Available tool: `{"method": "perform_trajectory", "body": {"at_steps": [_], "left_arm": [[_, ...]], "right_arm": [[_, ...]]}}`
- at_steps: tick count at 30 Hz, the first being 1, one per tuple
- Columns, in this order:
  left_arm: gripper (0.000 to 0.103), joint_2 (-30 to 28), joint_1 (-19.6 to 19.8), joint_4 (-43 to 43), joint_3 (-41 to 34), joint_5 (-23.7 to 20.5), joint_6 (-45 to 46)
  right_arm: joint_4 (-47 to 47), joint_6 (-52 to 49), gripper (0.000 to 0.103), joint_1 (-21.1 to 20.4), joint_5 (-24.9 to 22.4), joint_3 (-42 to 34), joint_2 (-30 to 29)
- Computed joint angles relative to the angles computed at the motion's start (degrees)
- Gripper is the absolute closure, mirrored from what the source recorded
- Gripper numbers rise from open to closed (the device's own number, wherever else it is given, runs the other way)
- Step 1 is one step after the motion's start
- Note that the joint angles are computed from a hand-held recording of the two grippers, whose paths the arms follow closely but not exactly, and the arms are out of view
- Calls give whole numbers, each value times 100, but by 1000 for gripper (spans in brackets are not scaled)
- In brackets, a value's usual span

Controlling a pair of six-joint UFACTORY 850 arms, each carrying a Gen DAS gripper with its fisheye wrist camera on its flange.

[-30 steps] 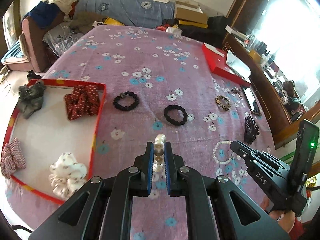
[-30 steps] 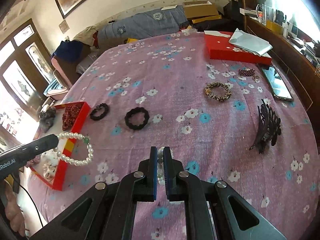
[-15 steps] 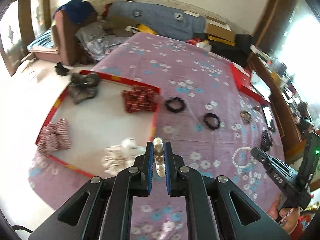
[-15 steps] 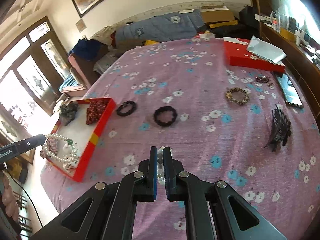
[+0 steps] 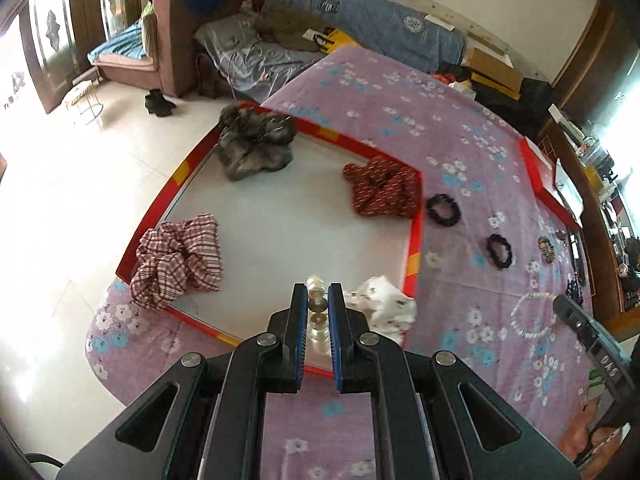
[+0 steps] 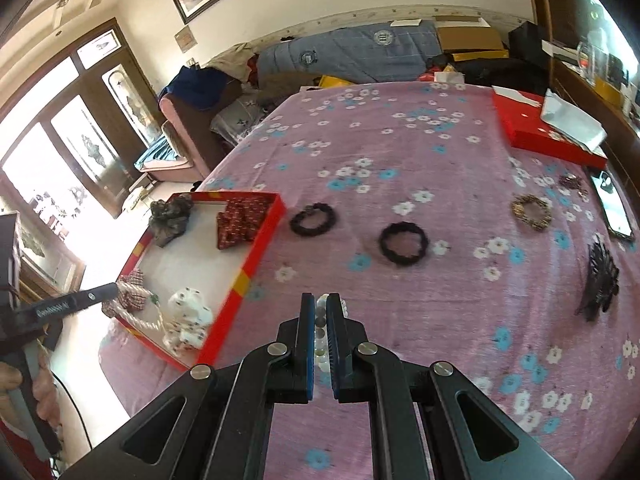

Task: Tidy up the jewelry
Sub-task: 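Lift both bracelets and carry them toward the white tray, then lower the pearl bracelet into the tray with the left tool while the right tool releases the bead bracelet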

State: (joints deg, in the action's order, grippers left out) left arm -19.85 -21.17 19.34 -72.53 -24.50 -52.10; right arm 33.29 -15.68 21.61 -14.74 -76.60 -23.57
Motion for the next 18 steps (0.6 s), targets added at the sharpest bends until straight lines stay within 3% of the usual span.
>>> {"method": "perform_trajectory", "body": {"at_steps": [10,18], "left_arm": [[93,-186,586,-622,209,70,1083],[93,-232,884,-1508,332,235,2213]], "right_arm": [[-1228,1149,96,730,-529,-1383,-775],[-616,753,96,1082,-1309,-2840,-1706]]}}
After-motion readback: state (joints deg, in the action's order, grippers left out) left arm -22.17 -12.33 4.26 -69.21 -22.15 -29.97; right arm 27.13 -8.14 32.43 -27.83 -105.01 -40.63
